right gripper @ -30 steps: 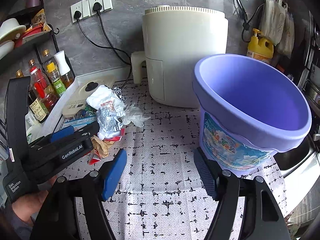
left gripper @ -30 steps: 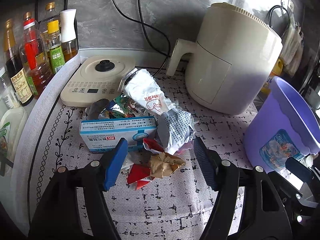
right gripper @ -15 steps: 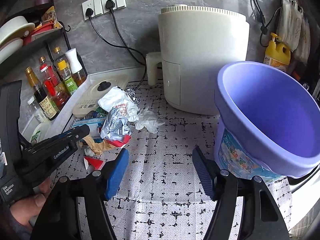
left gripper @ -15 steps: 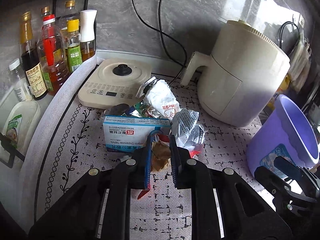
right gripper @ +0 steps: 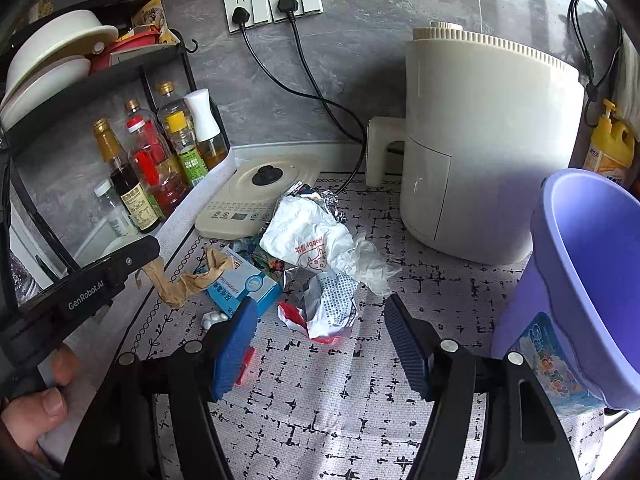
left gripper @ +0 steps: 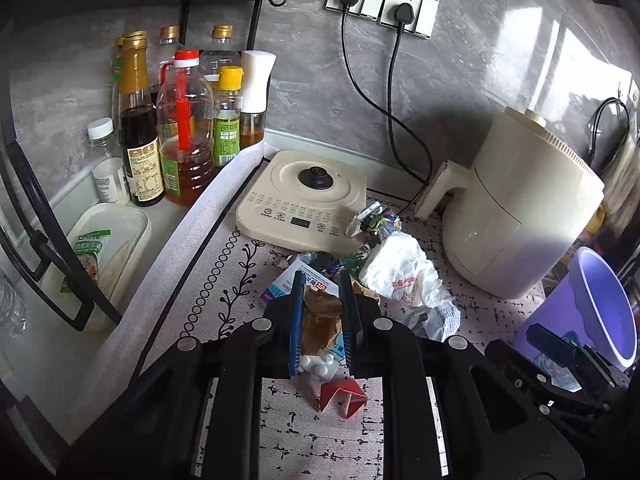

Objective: Collect trash
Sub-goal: 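Grasp brown paper with the left tool while the right tool grasps the printed plastic wrapper, then carry both items over the lavender bucket and open both tools to release them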

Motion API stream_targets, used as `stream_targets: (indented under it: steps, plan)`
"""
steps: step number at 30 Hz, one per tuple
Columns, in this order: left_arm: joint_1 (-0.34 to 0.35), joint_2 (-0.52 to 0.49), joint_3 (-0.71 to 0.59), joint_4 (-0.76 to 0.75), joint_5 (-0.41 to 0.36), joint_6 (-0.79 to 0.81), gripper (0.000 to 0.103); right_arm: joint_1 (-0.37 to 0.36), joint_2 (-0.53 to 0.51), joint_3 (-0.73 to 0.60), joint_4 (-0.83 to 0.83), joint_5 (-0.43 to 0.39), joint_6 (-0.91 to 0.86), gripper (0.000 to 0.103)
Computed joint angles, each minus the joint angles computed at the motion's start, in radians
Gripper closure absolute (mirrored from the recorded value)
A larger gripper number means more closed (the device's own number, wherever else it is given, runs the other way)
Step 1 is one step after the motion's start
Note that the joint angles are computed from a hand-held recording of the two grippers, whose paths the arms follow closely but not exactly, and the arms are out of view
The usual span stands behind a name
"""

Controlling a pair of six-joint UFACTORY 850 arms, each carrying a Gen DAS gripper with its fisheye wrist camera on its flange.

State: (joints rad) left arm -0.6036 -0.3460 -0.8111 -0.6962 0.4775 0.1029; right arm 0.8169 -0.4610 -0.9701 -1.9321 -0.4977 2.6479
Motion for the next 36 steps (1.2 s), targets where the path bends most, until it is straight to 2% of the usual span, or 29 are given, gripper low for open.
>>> stream_targets:
  steps: [6, 17, 22, 28, 29, 31, 36]
  plan:
    - [0.005, -0.026, -0.018, -0.109, 0.024, 0.086, 0.086, -0.017, -0.035, -0.026, -0.026, 0.038, 0.006, 0.037]
    - [-0.012, -0.148, -0.142, -0.332, 0.055, 0.303, 0.086, -0.085, -0.097, -0.07, -0.137, 0.104, 0.068, 0.03]
    - [-0.013, -0.187, -0.188, -0.405, 0.055, 0.38, 0.086, -0.11, -0.14, -0.108, -0.198, 0.137, 0.093, 0.026]
    - [-0.005, -0.217, -0.23, -0.468, 0.038, 0.45, 0.086, -0.141, -0.201, -0.173, -0.218, 0.203, 0.086, 0.027]
    - [-0.004, -0.219, -0.233, -0.468, 0.036, 0.448, 0.086, -0.146, -0.209, -0.181, -0.254, 0.214, 0.117, 0.03]
    - [0.001, -0.226, -0.239, -0.456, 0.031, 0.443, 0.086, -0.159, -0.228, -0.208, -0.304, 0.278, 0.146, 0.076]
    - [0.014, -0.217, -0.232, -0.396, 0.01, 0.398, 0.086, -0.138, -0.203, -0.187, -0.195, 0.209, 0.074, 0.078]
